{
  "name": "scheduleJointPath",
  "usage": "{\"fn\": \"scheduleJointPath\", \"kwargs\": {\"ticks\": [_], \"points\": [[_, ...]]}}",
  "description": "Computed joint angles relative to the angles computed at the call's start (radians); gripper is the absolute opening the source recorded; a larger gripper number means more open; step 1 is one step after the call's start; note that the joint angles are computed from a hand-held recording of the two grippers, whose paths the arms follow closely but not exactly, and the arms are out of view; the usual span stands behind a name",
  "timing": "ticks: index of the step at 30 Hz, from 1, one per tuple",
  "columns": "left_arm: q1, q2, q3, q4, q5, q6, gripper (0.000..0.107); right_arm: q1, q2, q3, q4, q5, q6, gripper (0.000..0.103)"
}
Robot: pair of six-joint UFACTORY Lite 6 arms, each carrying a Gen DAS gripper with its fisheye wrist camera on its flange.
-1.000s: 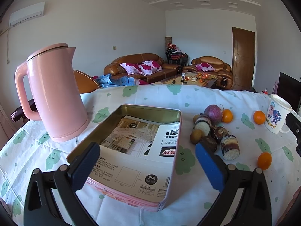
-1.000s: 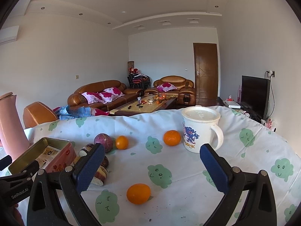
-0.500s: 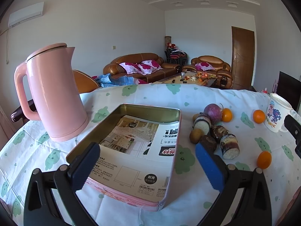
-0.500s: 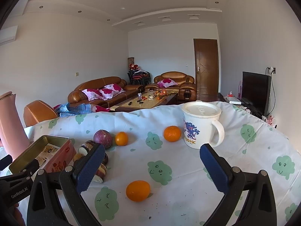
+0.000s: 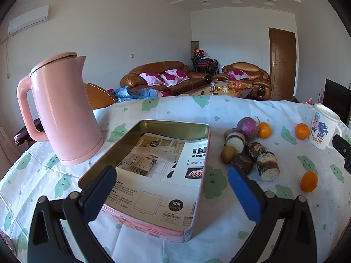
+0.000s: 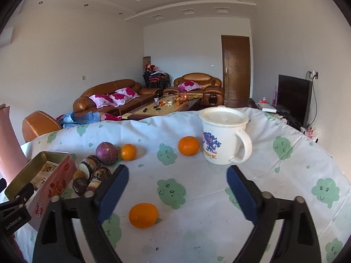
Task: Organize fruits
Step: 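Grasp the striped taro piece with the left gripper while the right gripper grasps an orange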
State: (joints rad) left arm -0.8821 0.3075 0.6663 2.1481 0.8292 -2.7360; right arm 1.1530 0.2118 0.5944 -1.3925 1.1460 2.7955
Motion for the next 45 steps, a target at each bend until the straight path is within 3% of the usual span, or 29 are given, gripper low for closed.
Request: {"fn": "scheduleJointPath", "kwargs": {"ticks": [6, 13, 16, 18, 20, 22, 24, 27, 31, 35, 38, 41, 45], "points": [[0.024, -0.012, -0.008, 0.084, -0.065, -0.039, 0.103, -0.154, -0.013, -0.041, -0.262, -0.299, 0.074, 0.068], [0.005, -0.024, -0.024, 0.159, -0.086, -0.084, 0.103, -0.292, 0.087, 0.055, -0.403, -0.533, 0.031, 0.067], [-0.018, -0.015, -0.009, 0.143, -0.088, -0.054, 0.103, -0.349, 0.126, 0.1, -0.425, -0.633, -0.033, 0.056], [-0.033, -0.012, 0.003, 0.139, -0.101, -0.04, 0.103, -0.351, 0.148, 0.133, -0.353, -0.64, -0.159, 0.043], [-0.044, -0.001, 0.035, 0.107, -0.129, 0.001, 0.101, -0.362, 0.141, 0.129, -0.352, -0.656, -0.197, 0.043], [-0.042, 0.012, 0.075, 0.111, -0.176, 0.015, 0.092, -0.396, 0.094, 0.076, -0.469, -0.686, -0.093, 0.043], [-0.04, 0.032, 0.131, 0.12, -0.247, 0.026, 0.072, -0.418, 0.02, -0.008, -0.592, -0.644, 0.05, 0.042], [-0.046, 0.114, 0.266, 0.096, -0.347, 0.082, 0.059, -0.419, -0.089, -0.144, -0.694, -0.511, 0.226, 0.043], [-0.066, 0.26, 0.478, -0.038, -0.427, 0.251, 0.043, -0.443, -0.222, -0.254, -0.701, -0.456, 0.276, 0.043], [-0.037, 0.38, 0.655, -0.165, -0.551, 0.363, 0.042, -0.433, -0.296, -0.293, -0.648, -0.426, 0.237, 0.043], [-0.053, 0.452, 0.757, -0.393, -0.508, 0.579, 0.04, -0.458, -0.317, -0.309, -0.695, -0.445, 0.266, 0.043], [-0.059, 0.485, 0.803, -0.457, -0.484, 0.642, 0.04, -0.473, -0.334, -0.322, -0.738, -0.472, 0.295, 0.043], [-0.063, 0.576, 0.924, -0.666, -0.434, 0.89, 0.054, -0.469, -0.349, -0.332, -0.73, -0.464, 0.297, 0.043]]}}
